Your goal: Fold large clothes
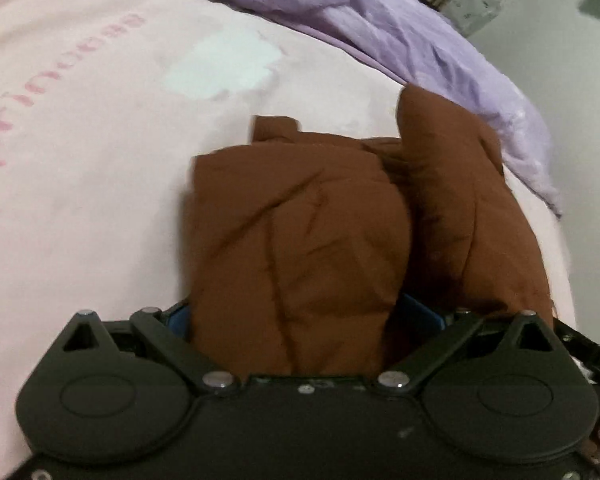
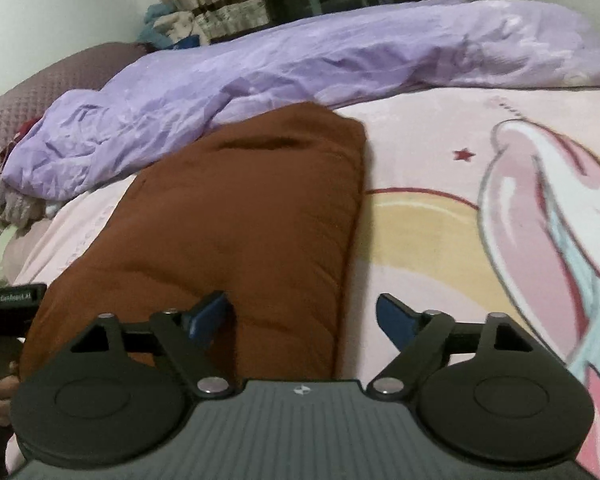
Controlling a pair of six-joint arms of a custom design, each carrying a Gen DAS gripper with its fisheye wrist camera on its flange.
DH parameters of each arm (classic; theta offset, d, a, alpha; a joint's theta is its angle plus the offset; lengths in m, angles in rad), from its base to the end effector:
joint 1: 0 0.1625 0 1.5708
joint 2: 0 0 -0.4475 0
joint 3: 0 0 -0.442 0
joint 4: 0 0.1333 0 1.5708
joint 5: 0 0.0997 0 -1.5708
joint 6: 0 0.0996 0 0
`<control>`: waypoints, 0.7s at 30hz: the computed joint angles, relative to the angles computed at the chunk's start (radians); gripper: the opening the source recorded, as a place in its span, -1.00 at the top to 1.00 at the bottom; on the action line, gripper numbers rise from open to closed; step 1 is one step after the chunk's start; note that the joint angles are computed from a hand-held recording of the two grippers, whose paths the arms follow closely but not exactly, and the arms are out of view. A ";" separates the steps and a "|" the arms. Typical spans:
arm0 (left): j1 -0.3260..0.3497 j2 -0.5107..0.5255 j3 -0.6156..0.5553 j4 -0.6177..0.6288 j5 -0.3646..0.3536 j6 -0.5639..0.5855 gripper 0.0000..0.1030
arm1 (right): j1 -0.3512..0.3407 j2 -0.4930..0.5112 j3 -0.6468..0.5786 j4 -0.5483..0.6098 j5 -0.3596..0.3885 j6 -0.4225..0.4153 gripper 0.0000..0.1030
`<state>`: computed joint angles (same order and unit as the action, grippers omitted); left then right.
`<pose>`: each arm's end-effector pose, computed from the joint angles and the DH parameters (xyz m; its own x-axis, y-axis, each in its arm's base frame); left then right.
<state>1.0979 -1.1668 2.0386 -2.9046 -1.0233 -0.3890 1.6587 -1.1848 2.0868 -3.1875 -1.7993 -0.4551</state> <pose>-0.1027 -0.6073 0.2039 -0.9558 -0.1335 -0.2621 0.0489 0.8065 -0.5892 0.1614 -0.5695 0.2224 -0.8541 -0.2747 0.4418 -0.4918 0.7032 -0.5135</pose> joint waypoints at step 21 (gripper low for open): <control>-0.110 0.056 0.008 -0.250 0.037 0.218 0.59 | -0.063 -0.081 -0.080 0.295 0.281 0.051 -0.04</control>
